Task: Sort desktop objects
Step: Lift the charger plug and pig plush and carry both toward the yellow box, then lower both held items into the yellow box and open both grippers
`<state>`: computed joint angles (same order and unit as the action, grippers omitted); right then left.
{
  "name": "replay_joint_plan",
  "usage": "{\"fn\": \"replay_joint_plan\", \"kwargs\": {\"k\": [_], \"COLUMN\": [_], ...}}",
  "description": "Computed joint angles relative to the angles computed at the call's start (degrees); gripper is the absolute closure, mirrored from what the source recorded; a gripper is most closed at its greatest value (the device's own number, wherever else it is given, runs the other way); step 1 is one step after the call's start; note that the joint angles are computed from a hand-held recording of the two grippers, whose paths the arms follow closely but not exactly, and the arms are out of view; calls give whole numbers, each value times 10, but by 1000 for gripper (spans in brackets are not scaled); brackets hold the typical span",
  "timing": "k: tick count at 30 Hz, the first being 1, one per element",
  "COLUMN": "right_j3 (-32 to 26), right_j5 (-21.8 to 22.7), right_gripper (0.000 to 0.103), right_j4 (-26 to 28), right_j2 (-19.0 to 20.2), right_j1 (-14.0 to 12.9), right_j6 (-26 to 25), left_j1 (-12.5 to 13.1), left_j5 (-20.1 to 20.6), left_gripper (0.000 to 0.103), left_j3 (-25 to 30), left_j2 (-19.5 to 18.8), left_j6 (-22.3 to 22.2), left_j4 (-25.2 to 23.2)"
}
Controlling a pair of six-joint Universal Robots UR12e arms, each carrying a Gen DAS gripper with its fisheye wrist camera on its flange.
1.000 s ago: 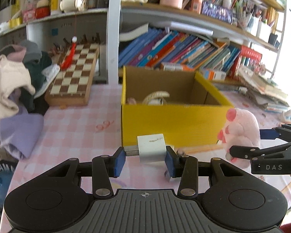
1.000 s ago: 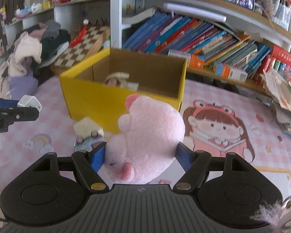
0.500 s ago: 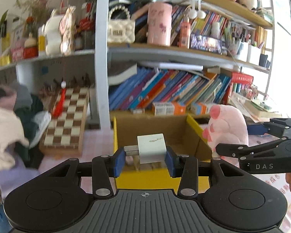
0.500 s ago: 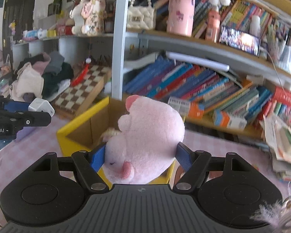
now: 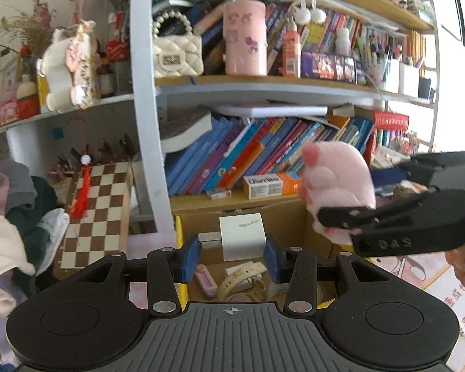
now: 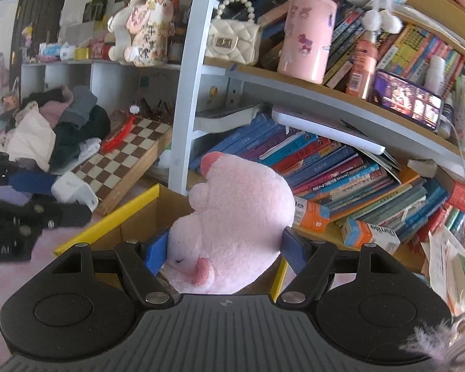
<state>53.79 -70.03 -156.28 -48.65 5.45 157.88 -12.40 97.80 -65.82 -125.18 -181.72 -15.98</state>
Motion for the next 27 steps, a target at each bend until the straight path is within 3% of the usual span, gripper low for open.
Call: {"fn": "replay_joint_plan", "kwargs": {"k": [14, 27], "right_j3": [-140, -246], "right_j5": [-41, -62], "right_gripper": [30, 30], "right_j4": [170, 264], "right_j2": [89, 147], "right_j1": [14, 21], "right_j6": [-90, -153], "left_j1": [2, 3], "left_j5": [-5, -9], "left_gripper": [61, 61], "left_j3": [69, 111], "left_j2": [-52, -78], "left_j6": [31, 48], "left_j4": [-88, -162]}}
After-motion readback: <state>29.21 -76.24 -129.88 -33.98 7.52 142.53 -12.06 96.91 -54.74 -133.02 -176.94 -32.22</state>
